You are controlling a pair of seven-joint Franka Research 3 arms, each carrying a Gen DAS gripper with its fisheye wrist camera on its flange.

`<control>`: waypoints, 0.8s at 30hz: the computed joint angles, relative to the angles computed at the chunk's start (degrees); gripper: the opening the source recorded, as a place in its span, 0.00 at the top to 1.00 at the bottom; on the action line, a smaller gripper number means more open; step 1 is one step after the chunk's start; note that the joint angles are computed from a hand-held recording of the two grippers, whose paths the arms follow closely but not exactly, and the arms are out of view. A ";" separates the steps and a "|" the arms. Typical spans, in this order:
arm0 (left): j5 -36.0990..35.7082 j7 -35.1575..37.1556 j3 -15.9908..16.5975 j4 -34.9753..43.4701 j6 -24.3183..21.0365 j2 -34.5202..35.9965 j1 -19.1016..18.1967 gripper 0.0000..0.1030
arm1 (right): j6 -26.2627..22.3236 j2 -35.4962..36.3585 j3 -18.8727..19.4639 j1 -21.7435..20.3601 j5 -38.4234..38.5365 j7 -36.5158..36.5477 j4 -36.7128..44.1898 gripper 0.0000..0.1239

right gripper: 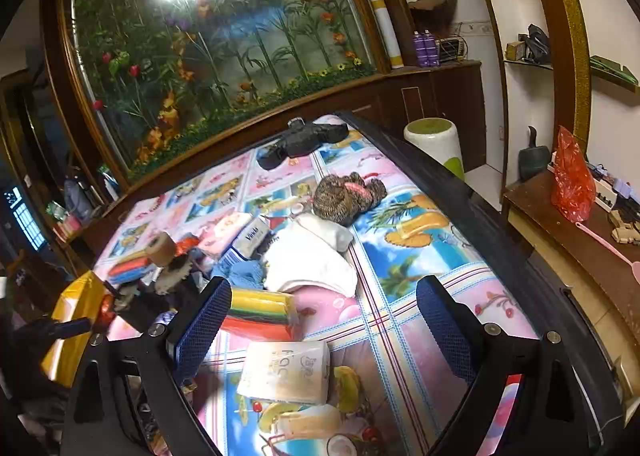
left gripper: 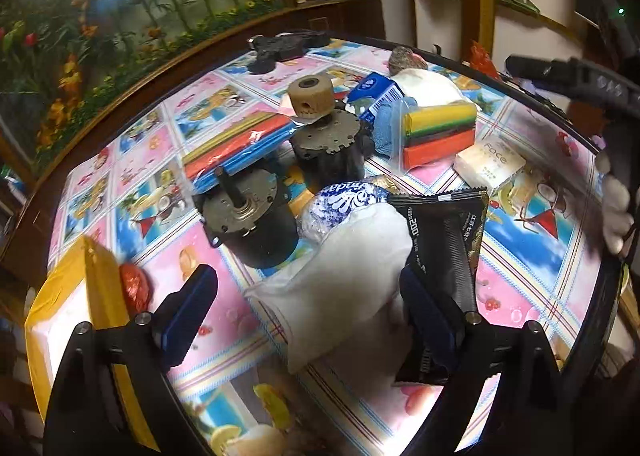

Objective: Organize soft objects
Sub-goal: 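Grasp the white cloth with the left tool while the right tool grasps the black snack bag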

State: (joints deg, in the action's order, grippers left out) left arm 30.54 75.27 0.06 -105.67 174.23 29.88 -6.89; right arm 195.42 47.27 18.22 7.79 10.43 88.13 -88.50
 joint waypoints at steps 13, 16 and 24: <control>-16.97 13.88 -12.77 3.87 -8.25 4.01 7.83 0.82 | -4.67 -3.80 9.45 -9.57 -4.86 -3.51 -8.12 0.23; -19.99 13.37 -14.02 0.88 -5.79 2.39 9.42 0.82 | -8.65 -3.23 15.87 -14.03 -5.88 -6.96 -8.69 0.23; -28.46 14.44 -23.12 -10.07 2.80 -3.98 19.65 0.82 | -25.65 -4.01 12.43 -5.68 -6.73 -11.56 -1.87 0.28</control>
State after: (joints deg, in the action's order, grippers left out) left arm 2.09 89.70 -23.06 -115.75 177.03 25.90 12.76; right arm 169.78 43.27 30.64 2.11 3.69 76.57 -90.37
